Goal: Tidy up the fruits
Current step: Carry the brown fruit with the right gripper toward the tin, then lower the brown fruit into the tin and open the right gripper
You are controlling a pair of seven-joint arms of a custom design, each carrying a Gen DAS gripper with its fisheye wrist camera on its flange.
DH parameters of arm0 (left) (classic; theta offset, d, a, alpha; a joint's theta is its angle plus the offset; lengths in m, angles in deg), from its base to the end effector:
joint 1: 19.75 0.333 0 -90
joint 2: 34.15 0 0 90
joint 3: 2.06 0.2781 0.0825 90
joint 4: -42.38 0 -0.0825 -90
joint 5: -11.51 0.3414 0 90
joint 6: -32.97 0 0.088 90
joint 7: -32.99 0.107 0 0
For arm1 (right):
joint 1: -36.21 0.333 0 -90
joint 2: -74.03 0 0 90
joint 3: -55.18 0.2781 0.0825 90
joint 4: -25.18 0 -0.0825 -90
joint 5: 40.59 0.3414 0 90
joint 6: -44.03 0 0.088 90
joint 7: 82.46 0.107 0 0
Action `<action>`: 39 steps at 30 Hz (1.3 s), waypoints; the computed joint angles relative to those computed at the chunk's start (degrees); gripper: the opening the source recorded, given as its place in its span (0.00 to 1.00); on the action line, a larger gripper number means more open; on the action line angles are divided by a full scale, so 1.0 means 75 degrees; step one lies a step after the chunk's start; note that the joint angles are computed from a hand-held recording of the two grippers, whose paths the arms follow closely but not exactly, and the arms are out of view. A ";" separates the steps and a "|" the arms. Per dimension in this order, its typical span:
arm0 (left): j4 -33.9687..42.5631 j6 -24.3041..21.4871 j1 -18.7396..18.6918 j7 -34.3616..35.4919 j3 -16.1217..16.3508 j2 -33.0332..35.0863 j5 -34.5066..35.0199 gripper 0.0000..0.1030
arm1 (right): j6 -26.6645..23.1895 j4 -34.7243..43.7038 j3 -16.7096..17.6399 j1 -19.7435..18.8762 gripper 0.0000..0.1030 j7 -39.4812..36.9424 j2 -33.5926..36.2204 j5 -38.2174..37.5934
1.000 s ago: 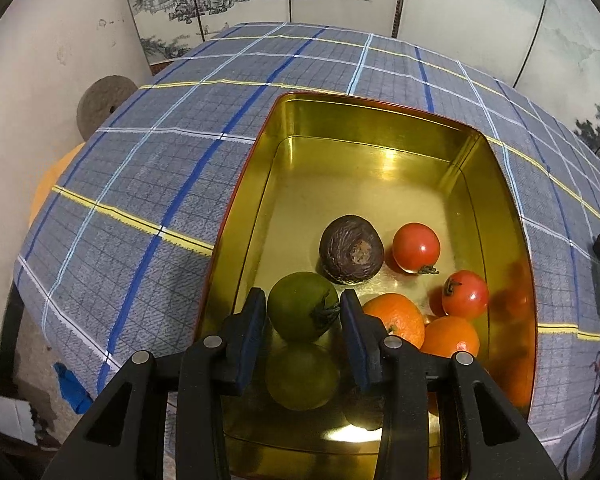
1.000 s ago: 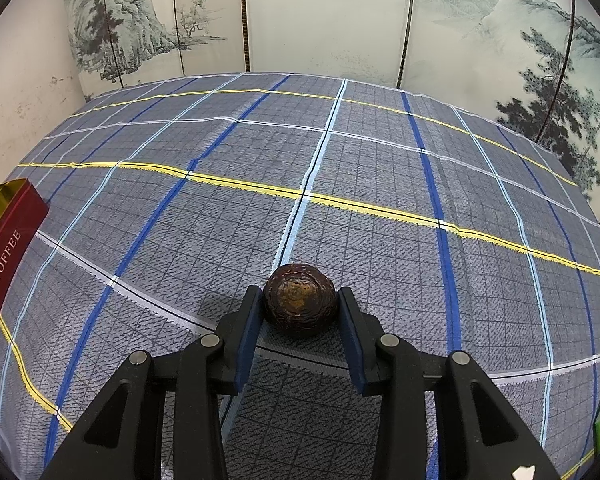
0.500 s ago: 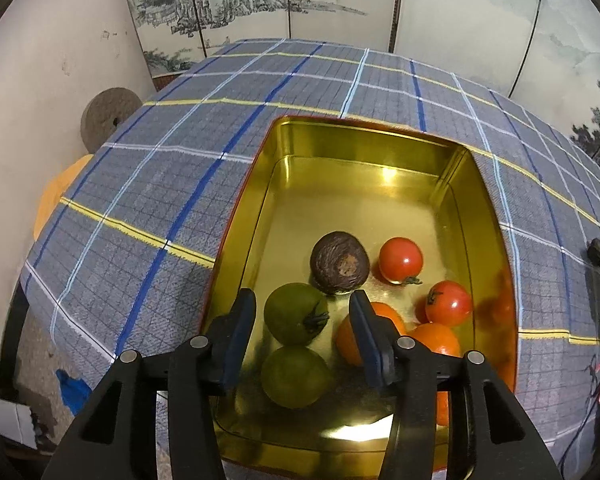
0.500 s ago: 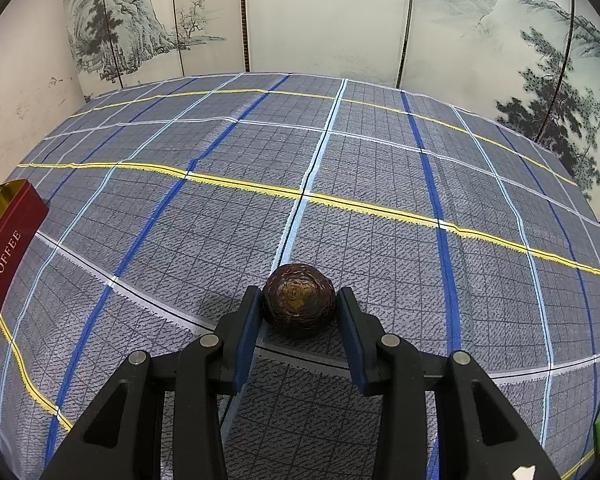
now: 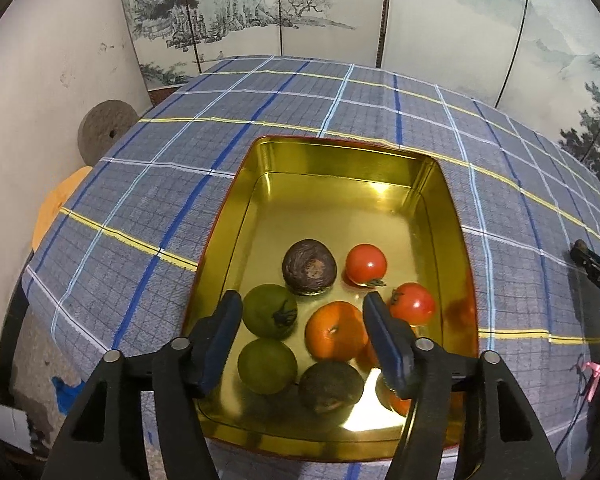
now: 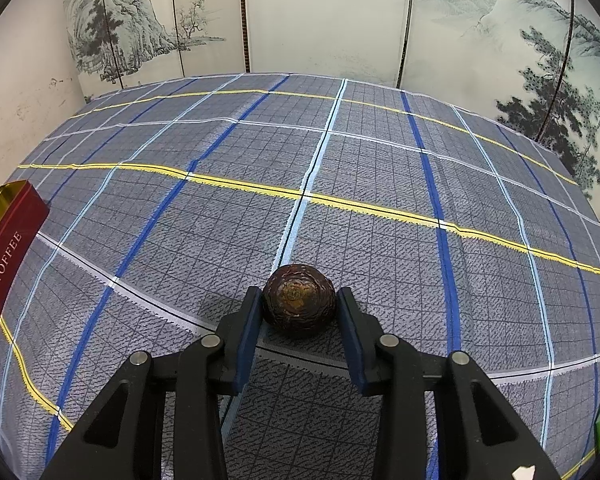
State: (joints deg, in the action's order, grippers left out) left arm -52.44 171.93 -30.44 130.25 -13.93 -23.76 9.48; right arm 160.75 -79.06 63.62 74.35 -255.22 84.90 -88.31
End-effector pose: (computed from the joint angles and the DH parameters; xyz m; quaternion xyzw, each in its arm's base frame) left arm 0.5709 -0.2267 0.5438 -0.4934 0.8188 -0.2516 0.1514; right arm 0.4291 0.3870 0.4325 -0.4743 0.8070 -0.3062 0.1731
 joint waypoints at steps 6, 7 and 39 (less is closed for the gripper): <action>-0.0312 0.0183 0.0023 0.0163 -0.0027 -0.0224 -0.0153 0.67 | -0.0086 0.0082 -0.0001 0.0006 0.32 -0.0029 0.0036 0.0060; -0.0350 0.0204 0.0019 0.0170 -0.0026 -0.0248 -0.0159 0.67 | -0.0110 0.0115 -0.0003 0.0008 0.32 -0.0046 0.0050 0.0079; -0.1059 0.0739 0.0269 -0.0178 0.0175 -0.0757 -0.0199 0.71 | -0.0018 0.5378 -0.0763 0.1401 0.32 -0.2659 0.3076 0.0338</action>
State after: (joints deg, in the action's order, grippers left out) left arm -60.38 177.47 -28.42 128.91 -12.62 -29.44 7.99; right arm 160.61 -38.73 57.90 84.86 -275.16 107.97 -85.77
